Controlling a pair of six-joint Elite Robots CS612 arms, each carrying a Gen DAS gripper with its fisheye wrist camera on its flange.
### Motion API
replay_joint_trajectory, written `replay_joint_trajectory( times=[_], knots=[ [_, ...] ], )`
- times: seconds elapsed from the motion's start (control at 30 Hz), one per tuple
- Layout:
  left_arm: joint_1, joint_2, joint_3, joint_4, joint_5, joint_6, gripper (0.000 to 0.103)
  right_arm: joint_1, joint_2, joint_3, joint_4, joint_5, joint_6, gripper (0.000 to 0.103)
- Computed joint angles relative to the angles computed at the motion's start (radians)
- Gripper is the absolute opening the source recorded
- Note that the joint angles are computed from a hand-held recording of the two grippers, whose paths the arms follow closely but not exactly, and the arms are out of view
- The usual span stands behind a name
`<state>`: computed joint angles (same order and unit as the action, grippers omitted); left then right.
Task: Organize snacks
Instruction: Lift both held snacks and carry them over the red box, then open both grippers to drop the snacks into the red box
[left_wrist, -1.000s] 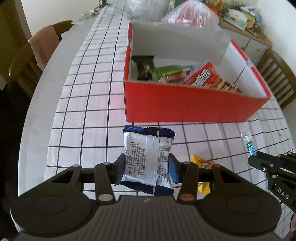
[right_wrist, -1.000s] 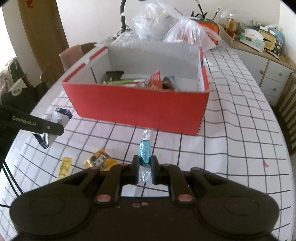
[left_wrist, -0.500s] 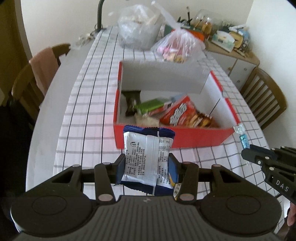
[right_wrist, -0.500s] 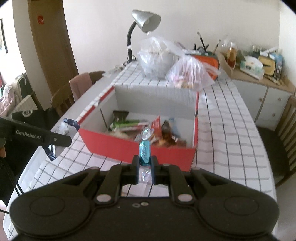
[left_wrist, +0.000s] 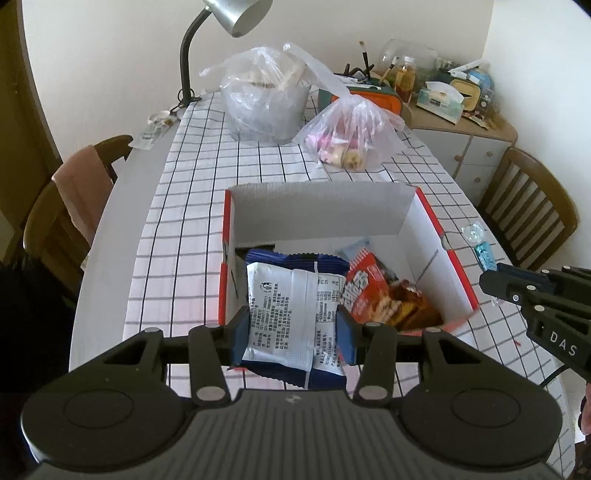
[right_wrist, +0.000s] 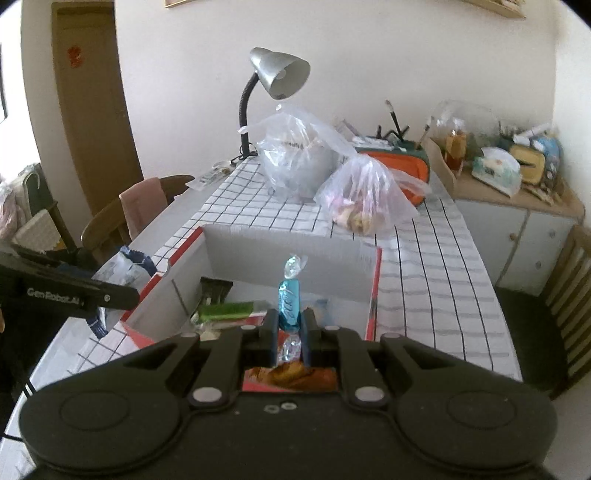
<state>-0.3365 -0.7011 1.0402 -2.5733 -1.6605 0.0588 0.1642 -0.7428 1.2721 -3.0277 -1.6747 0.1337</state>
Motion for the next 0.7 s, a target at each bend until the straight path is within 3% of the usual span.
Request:
replay_joint_trajectory(
  times=[0.33,0.7],
  knots=[
    [-0.008,0.095,-0.163,0.083,0.044,0.016,0.046,-0.012,0.068,-0.127,0.126,0.011,0.014,0.011],
    [-0.007,0.231,-0.404,0.302,0.067,-0.017,0.046,-0.024,0.134,-0.237,0.300,0.042,0.054,0.011]
  ],
)
